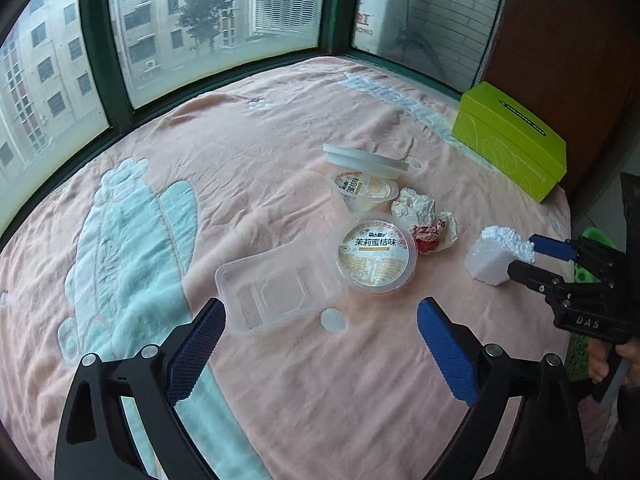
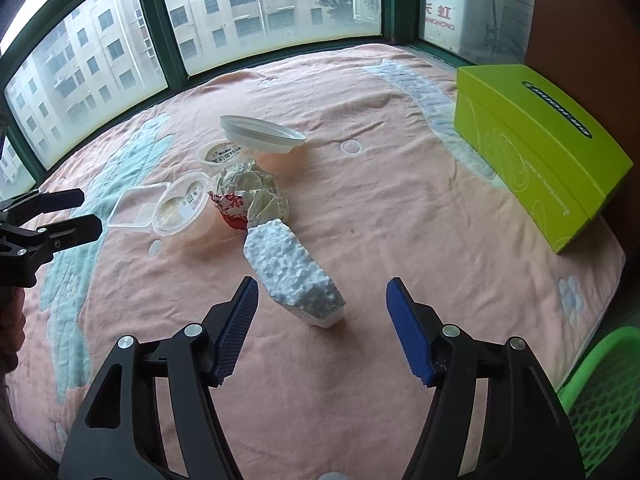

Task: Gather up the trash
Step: 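Grasp the white foam block with the right tool while the left tool grasps the clear rectangular tray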

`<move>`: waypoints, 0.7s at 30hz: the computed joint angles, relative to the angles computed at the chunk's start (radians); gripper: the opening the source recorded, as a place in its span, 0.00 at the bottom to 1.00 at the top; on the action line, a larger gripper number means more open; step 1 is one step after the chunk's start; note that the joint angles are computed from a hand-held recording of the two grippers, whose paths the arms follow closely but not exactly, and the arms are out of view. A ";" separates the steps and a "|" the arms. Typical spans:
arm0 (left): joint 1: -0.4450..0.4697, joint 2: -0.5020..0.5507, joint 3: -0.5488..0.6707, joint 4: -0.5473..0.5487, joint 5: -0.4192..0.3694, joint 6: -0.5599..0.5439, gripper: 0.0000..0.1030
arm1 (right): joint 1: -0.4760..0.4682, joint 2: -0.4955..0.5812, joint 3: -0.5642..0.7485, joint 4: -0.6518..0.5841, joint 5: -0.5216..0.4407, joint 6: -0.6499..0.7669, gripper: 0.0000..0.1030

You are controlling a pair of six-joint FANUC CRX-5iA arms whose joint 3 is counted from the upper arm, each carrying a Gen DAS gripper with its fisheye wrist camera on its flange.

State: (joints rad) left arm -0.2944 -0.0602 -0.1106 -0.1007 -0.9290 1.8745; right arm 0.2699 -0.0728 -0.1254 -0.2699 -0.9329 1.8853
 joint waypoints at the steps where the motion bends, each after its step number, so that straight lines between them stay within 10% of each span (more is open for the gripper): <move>1: 0.017 0.005 -0.005 0.021 0.001 -0.045 0.91 | 0.000 0.003 0.002 0.000 -0.004 0.000 0.60; 21: 0.167 0.104 -0.051 0.332 0.019 -0.746 0.92 | 0.004 0.044 0.037 -0.030 -0.044 0.007 0.43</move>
State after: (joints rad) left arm -0.1275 0.0436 -0.1617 0.2311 -0.9100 1.1288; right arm 0.2740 -0.0285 -0.0883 -0.2996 -0.9764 1.8924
